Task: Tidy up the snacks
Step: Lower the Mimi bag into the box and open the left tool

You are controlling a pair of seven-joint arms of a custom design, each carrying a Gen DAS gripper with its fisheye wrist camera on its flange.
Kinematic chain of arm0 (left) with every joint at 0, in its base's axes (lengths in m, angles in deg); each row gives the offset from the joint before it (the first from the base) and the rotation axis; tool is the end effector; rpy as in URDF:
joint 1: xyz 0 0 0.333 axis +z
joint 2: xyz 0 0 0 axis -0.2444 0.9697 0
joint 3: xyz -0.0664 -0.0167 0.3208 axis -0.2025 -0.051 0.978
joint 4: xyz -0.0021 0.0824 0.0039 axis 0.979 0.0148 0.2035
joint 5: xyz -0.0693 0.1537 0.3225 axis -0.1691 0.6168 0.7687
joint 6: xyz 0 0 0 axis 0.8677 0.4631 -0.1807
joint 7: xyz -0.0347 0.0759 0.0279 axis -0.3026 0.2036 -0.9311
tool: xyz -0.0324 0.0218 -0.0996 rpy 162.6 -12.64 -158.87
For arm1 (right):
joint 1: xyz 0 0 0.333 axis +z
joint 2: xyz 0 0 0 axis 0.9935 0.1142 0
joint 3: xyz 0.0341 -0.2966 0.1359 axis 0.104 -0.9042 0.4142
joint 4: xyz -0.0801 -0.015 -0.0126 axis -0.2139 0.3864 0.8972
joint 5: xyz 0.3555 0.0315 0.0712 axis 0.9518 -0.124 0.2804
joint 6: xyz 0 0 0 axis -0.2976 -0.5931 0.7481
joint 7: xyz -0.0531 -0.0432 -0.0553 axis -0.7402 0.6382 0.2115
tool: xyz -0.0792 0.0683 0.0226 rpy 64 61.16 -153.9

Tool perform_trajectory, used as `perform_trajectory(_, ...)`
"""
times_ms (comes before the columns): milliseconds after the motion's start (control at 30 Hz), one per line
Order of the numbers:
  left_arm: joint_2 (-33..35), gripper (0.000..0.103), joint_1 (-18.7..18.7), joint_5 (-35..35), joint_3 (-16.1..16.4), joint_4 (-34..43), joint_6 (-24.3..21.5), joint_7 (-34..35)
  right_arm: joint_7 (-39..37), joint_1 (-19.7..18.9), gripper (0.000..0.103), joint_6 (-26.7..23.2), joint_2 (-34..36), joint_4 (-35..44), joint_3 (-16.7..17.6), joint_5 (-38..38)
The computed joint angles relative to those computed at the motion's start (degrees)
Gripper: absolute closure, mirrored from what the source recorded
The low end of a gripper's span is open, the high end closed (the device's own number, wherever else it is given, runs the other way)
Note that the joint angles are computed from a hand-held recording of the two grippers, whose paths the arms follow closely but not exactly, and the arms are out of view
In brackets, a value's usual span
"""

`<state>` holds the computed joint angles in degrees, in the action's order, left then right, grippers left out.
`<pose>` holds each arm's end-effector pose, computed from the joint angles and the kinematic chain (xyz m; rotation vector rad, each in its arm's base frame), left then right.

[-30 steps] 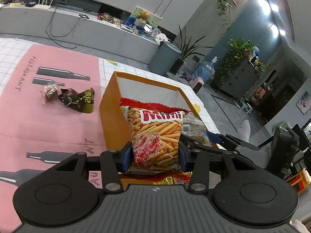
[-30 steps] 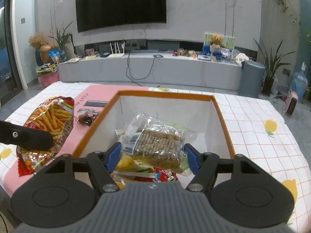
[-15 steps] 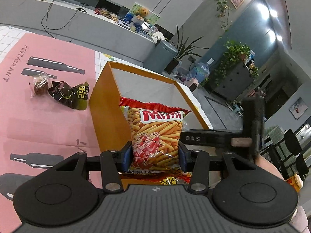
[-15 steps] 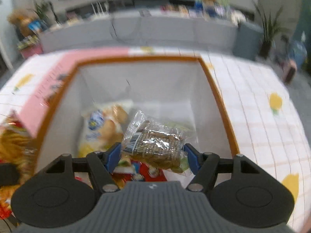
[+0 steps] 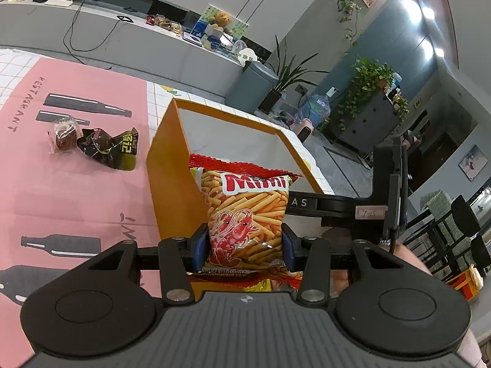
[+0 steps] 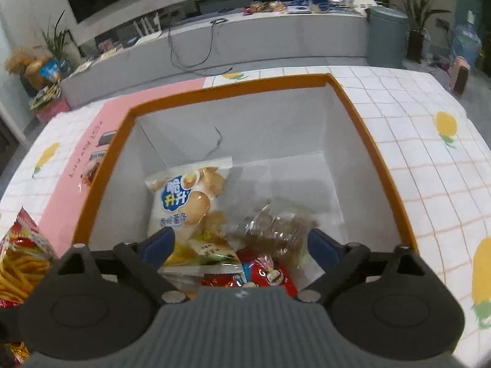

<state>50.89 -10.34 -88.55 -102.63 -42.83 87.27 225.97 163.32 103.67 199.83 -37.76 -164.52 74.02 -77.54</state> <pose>0.7060 -0.1898 0.3777 1.3981 -2.2508 1.4102 0.6765 0.1940 0.4327 -1.4743 2.1029 -0.5117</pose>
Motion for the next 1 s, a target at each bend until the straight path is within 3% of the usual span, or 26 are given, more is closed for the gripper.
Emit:
perform_trajectory(133, -1.8, 0.051, 0.7, -1.1, -0.3, -2.1, 0.6, 1.2, 5.6, 3.0, 0.012, 5.0, -1.8, -3.6, -3.1, -4.6)
perform_trajectory(300, -3.7, 0.051, 0.7, -2.0, 0.3, -3.8, 1.0, 1.7, 3.9, 1.5, 0.012, 6.5, -2.1, -4.7, -0.6, -2.3)
perform_trajectory(367, -4.4, 0.05, 0.7, -2.4, 0.4, -4.4, 0.4, 1.8, 8.6, 4.7, 0.012, 6.9, -2.1, -4.4, -4.1, -5.1)
perform_trajectory(433, -5.0, 0.05, 0.6, -2.8, 0.5, -4.8, 0.3, 2.4, 18.0, 9.6, 0.012, 9.3, -3.2, -6.1, -10.2, -12.1)
perform_trajectory(533, -6.0, 0.051, -0.3, -3.2, 0.9, -5.6, 1.7, 3.3, 24.5, 11.8, 0.013, 9.8, -6.0, -8.3, -13.3, -19.2)
perform_trajectory(633, -5.8, 0.051, -1.0, -3.1, 1.1, -5.2, 1.3, 3.1, 40.5, 18.3, 0.011, 11.1, -10.4, -12.1, -21.2, -35.1)
perform_trajectory(833, -4.0, 0.051, -4.3, -1.5, 0.8, -2.8, 2.7, 0.3, 45.3, 18.5, 0.011, 6.3, -15.5, -15.3, -20.5, -47.6)
perform_trajectory(1000, 0.6, 0.052, -7.5, 3.5, 1.2, 2.8, 1.2, -6.8, 52.4, 15.4, 0.011, 9.6, -17.4, -17.3, -19.1, -55.3)
